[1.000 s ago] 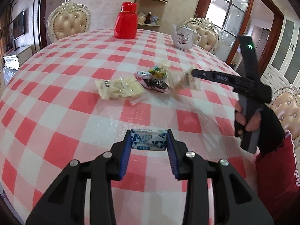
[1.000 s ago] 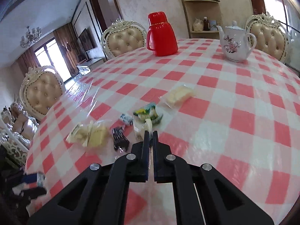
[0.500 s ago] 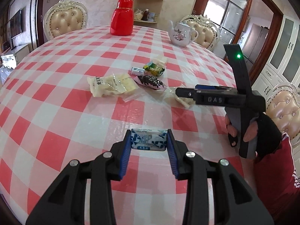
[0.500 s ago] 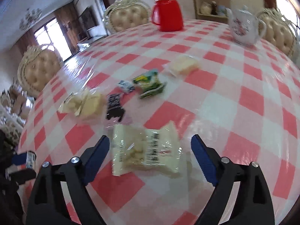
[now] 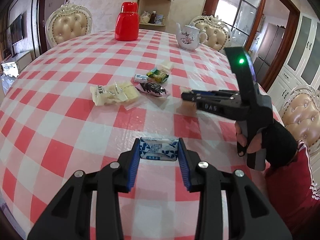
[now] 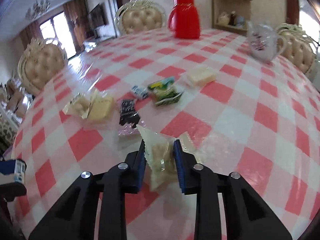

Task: Organize snacks
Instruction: 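Carry both snacks to the clear box and open both tools to release them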

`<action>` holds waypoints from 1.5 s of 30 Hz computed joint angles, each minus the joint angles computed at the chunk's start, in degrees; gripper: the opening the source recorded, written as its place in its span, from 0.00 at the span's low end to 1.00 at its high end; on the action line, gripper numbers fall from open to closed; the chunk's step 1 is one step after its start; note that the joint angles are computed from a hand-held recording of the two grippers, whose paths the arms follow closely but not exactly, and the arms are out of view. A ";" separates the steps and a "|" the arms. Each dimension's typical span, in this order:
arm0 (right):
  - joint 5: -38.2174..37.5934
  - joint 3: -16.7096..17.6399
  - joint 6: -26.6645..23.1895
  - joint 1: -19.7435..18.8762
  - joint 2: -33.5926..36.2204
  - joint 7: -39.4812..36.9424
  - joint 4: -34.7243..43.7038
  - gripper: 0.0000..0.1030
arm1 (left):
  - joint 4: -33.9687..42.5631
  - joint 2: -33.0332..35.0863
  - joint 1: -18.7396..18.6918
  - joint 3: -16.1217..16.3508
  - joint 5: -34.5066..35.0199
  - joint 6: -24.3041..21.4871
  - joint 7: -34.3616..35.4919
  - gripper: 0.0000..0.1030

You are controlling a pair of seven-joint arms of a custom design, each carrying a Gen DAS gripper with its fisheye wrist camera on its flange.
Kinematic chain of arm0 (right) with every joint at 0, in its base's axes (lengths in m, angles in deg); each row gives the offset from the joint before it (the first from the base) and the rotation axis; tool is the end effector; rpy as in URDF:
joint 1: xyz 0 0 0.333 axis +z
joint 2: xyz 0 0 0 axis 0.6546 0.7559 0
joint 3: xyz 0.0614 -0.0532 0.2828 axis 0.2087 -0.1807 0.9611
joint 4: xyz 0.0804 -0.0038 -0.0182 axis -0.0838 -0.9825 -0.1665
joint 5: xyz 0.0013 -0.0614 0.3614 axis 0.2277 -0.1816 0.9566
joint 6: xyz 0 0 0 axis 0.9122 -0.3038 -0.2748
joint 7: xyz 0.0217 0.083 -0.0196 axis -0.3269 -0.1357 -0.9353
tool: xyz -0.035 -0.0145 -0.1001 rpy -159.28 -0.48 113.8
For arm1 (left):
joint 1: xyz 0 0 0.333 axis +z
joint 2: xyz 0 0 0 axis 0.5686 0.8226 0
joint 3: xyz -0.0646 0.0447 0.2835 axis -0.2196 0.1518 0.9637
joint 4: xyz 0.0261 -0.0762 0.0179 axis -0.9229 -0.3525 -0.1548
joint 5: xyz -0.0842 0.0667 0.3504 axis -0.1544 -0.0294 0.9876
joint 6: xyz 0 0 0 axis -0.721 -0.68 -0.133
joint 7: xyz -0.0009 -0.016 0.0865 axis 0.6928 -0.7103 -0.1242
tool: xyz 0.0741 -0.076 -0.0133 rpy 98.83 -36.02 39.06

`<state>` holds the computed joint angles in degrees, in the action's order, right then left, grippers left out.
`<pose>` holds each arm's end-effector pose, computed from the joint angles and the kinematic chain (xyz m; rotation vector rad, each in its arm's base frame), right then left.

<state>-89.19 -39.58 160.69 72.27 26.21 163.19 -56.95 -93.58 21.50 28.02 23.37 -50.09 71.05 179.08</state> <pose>0.6601 0.3800 0.4903 -1.8184 1.6512 -0.5371 0.5826 -0.1816 0.5371 -1.4250 2.3163 -1.0385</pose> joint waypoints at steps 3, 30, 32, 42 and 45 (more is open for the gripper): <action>-0.98 -0.89 4.17 0.53 -4.24 3.78 -7.20 0.23 | -1.48 -1.30 -0.15 0.01 -0.04 -0.16 -0.38 0.35; -31.10 2.77 25.86 3.68 -30.22 37.03 -42.55 0.22 | -22.99 -21.12 -4.11 6.88 -5.39 3.73 5.00 0.35; -30.21 4.00 26.35 3.74 -29.83 35.52 -42.02 0.22 | -24.86 -22.66 -4.17 7.76 -5.05 3.85 5.39 0.36; -21.17 7.55 22.25 8.65 -22.38 20.69 -31.10 0.22 | -32.87 -29.89 -2.25 11.69 -2.15 4.18 5.07 0.35; -17.29 8.70 19.74 10.60 -18.15 13.96 -24.95 0.22 | -35.01 -32.02 -0.35 12.03 0.93 4.18 3.44 0.36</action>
<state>-106.48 -30.88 180.42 82.87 8.06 177.15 -81.91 -128.59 -10.51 27.67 35.40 -49.16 75.23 182.52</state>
